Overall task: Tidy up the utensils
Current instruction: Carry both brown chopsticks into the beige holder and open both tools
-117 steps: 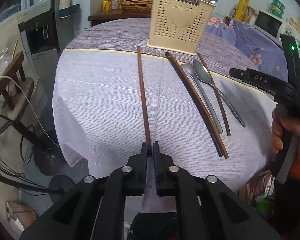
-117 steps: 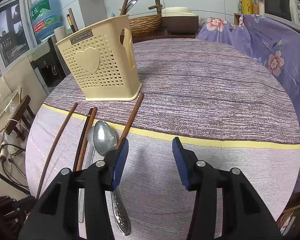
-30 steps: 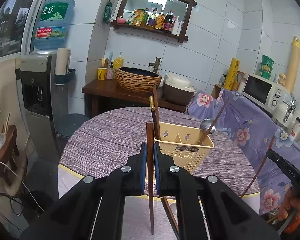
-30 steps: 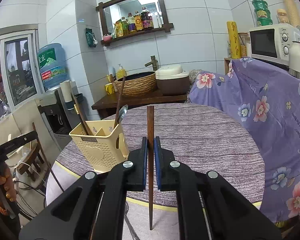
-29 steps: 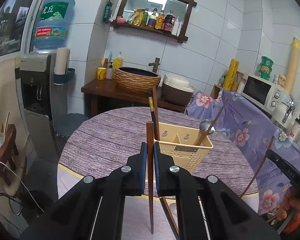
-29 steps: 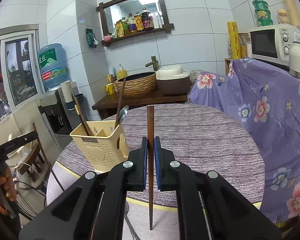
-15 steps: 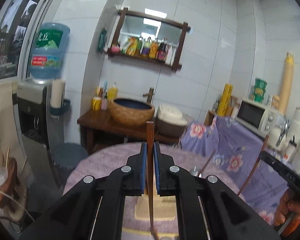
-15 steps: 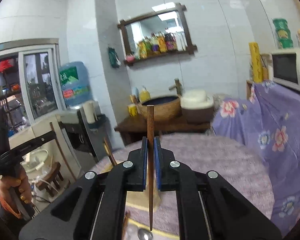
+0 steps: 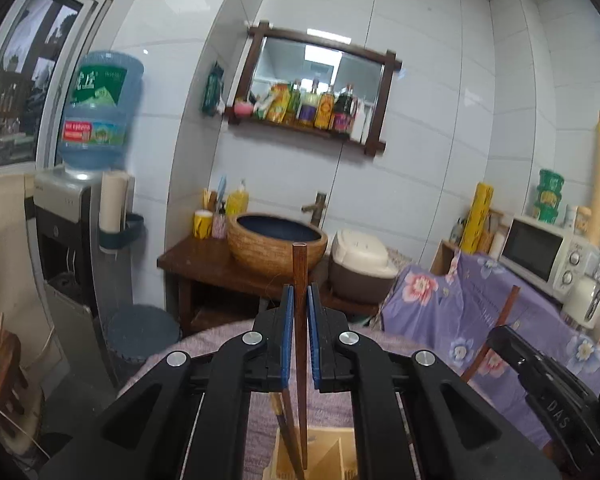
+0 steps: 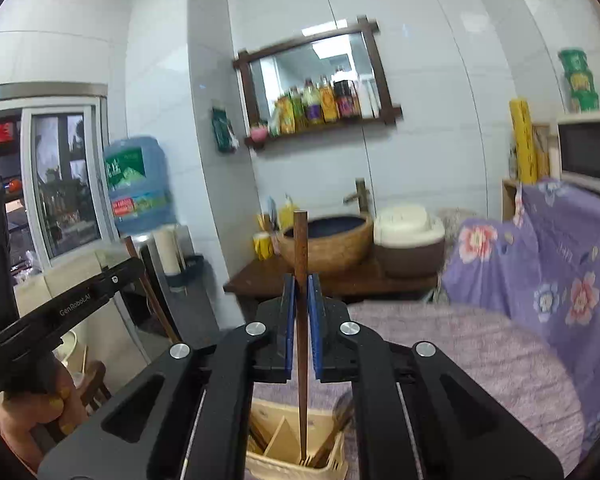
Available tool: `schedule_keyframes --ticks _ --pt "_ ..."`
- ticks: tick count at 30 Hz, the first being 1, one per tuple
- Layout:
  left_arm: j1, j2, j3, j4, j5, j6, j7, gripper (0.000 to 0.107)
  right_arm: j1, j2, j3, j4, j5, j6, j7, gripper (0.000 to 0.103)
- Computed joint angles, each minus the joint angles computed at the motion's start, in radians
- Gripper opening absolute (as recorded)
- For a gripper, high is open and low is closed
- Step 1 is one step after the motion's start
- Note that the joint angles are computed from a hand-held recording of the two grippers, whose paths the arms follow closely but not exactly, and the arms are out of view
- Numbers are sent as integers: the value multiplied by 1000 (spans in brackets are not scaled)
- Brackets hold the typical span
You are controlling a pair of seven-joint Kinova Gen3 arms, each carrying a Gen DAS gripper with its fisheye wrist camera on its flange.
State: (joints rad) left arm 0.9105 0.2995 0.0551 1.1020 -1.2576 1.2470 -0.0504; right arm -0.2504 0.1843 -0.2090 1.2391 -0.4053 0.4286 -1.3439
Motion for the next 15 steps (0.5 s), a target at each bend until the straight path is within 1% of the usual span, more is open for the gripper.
schedule_keyframes --ticks 2,4,9,11,13,15 --pt "-12 -6 4 43 26 -22 28 8 -13 -3 8 45 22 -29 -16 8" --pt "-21 -12 13 90 47 -41 59 8 -4 -5 -5 80 15 -40 5 8" --pt "-57 -15 31 131 110 -77 71 8 -13 3 3 109 35 -42 -7 8" --pt "-71 -17 33 141 138 -93 72 8 -10 1 -2 125 35 -63 -3 8" --pt "-68 -17 31 147 135 -90 78 8 4 -3 -14 134 20 -69 14 8" --pt "-77 -32 35 158 148 -107 80 9 39 -6 -47 138 -29 -62 69 8"
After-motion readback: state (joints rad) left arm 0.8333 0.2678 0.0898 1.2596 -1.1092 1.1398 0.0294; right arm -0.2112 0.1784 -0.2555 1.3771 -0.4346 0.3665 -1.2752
